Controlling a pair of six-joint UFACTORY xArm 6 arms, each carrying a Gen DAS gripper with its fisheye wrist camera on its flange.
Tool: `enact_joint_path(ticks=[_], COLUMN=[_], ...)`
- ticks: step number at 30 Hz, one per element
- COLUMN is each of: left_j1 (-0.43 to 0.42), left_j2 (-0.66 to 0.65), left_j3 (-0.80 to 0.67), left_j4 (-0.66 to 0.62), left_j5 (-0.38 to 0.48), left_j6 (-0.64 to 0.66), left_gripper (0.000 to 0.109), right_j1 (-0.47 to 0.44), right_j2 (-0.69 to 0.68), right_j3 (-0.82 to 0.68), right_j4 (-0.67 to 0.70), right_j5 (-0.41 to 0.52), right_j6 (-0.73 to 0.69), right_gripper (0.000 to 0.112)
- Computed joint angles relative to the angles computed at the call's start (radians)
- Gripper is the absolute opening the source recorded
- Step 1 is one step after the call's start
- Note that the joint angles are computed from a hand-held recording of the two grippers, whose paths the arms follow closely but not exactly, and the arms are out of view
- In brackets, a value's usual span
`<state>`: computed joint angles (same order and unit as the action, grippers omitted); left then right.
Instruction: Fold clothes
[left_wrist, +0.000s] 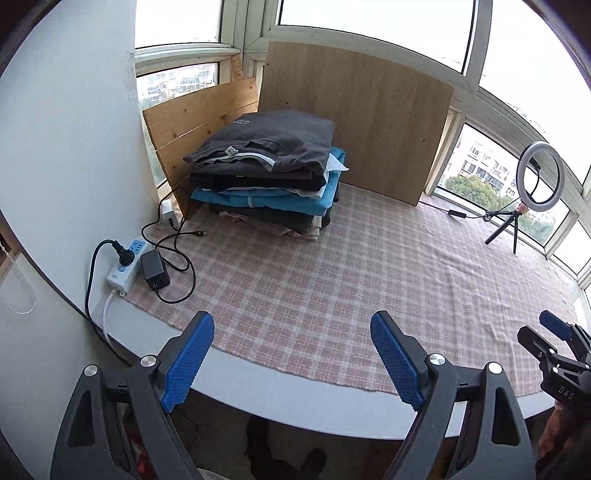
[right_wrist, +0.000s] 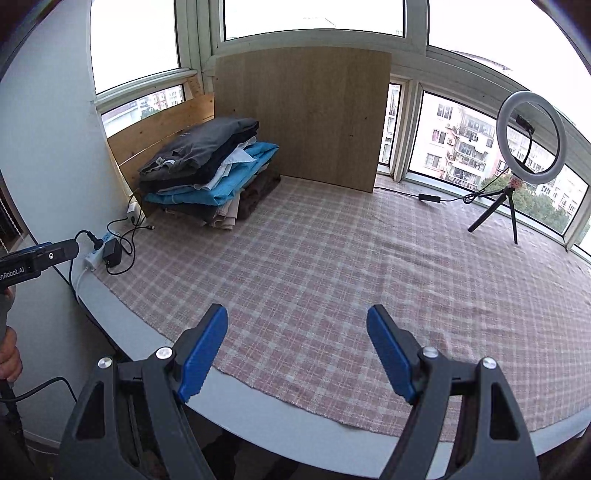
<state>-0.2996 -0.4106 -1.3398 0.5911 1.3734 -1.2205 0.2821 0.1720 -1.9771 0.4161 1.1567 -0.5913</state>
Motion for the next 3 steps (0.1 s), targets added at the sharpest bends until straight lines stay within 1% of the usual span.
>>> enact_joint_path(ticks=[2, 3], left_j1=[-0.004, -0.015], left_j2=[-0.011, -0.019], left_j3=[0.01, 0.018], left_j4=[-0.001, 0.019], left_j5=[-0.008, -0.012], left_j6=[-0.011, -0.022], left_gripper=[0.086, 0.086], right_j1=[-0.001, -0.001], right_j2=[-0.009, -0.014], right_j3=[0.013, 0.02], right_j4=[0.002, 0.003], right_j5=[-0.002, -0.005], right_j6=[-0.009, -0.012], right_gripper=[0.077, 0.077])
